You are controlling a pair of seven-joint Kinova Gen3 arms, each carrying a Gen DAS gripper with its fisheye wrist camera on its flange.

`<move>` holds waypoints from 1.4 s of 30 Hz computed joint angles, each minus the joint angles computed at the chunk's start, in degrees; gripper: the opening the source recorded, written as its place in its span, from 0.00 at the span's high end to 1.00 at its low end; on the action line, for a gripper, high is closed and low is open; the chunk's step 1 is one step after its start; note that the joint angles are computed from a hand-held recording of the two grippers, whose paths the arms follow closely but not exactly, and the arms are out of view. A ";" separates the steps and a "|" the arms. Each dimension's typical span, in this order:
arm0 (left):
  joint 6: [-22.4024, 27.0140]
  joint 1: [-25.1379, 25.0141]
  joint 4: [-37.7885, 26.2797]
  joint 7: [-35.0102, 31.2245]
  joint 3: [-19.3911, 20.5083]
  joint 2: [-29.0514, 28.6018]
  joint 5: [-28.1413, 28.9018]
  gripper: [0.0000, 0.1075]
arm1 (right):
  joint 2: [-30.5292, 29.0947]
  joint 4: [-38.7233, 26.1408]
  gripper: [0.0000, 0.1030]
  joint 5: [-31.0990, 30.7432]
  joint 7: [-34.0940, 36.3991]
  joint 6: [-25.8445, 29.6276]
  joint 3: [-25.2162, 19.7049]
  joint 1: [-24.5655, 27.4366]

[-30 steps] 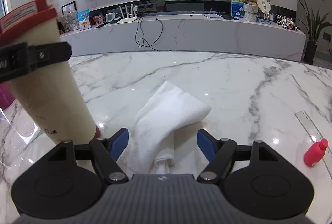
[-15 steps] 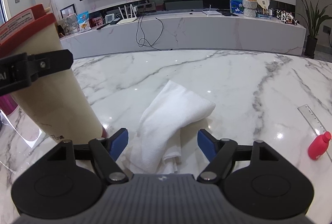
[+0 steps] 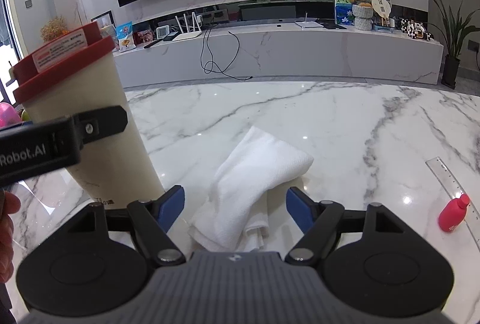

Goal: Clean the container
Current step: 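Set the tumbler upright on the table with the left tool and release it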

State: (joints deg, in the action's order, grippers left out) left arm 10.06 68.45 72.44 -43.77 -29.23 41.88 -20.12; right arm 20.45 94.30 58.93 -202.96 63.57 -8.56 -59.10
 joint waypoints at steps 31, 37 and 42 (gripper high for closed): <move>15.62 -1.52 2.93 14.24 11.39 -4.08 -16.06 0.04 | 0.54 -3.27 0.11 -6.86 -2.32 8.44 -0.76 -3.81; 17.71 -6.58 1.91 14.12 18.14 -3.98 -15.40 0.05 | 0.83 -3.33 0.11 -6.26 -2.80 9.48 -0.99 -4.19; 19.18 -8.18 1.06 13.47 20.28 -3.82 -14.97 0.05 | 1.98 -4.65 0.11 -5.95 -1.45 10.86 -0.91 -4.85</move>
State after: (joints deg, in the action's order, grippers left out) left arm 29.24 60.27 73.51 -30.30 -8.95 38.07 -35.09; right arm 22.43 89.65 52.97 -204.41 74.43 -9.47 -63.95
